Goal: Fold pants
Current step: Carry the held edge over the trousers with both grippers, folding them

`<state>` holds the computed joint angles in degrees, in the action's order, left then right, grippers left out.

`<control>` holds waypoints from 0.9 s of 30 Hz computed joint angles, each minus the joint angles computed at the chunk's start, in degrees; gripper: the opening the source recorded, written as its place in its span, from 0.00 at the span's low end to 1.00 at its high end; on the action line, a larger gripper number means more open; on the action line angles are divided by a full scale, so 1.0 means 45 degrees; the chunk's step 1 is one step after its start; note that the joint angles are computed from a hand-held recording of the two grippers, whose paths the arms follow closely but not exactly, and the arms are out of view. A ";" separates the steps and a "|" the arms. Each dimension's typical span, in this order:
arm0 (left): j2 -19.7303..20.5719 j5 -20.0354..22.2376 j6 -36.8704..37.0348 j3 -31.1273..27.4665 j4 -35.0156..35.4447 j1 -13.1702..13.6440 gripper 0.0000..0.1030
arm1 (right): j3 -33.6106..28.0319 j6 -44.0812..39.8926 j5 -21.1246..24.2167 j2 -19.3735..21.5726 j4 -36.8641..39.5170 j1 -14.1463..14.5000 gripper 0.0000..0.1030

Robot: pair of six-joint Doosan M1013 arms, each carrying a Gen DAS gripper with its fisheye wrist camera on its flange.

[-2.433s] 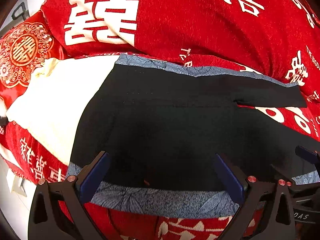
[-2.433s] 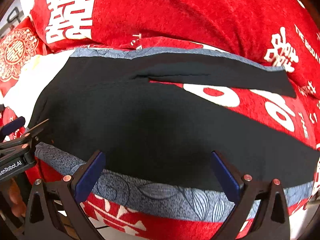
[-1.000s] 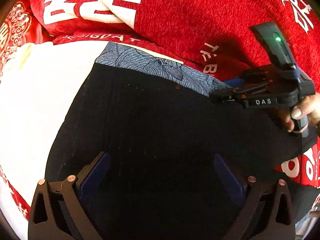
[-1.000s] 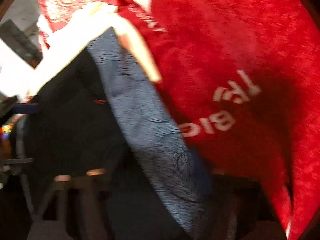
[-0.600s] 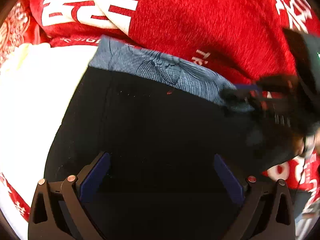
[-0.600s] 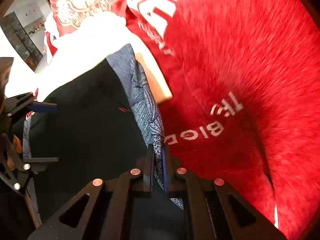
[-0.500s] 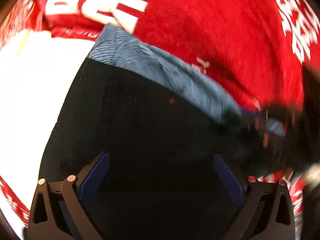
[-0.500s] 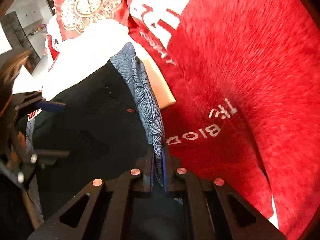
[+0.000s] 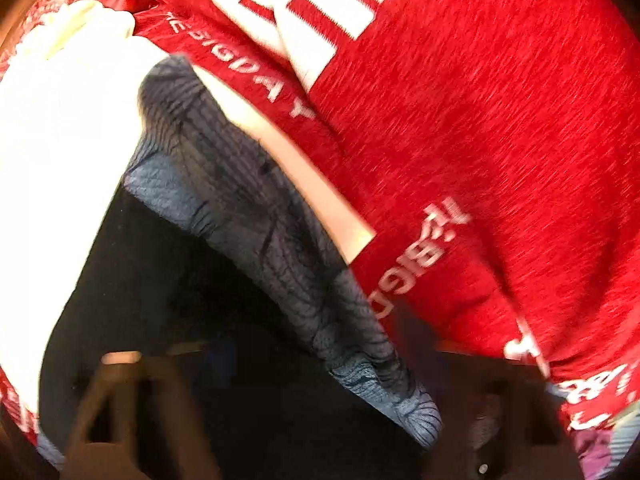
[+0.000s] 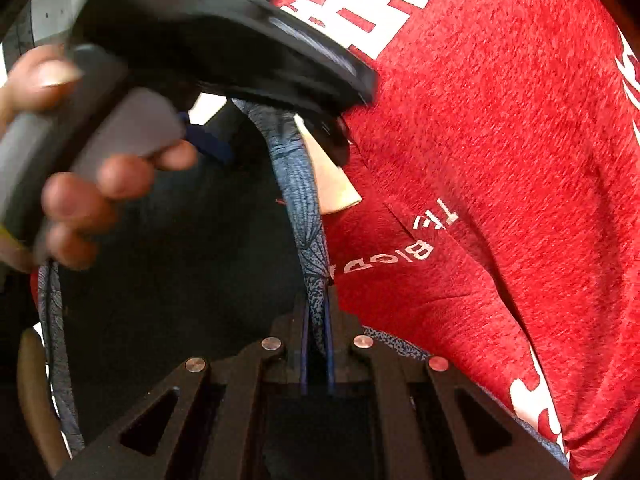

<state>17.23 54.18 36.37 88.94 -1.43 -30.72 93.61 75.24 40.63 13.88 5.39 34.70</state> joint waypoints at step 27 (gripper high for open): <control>-0.2384 -0.2143 0.0800 0.2167 0.0098 -0.0439 0.22 | -0.0382 -0.0736 0.2484 -0.0158 0.0374 -0.0847 0.11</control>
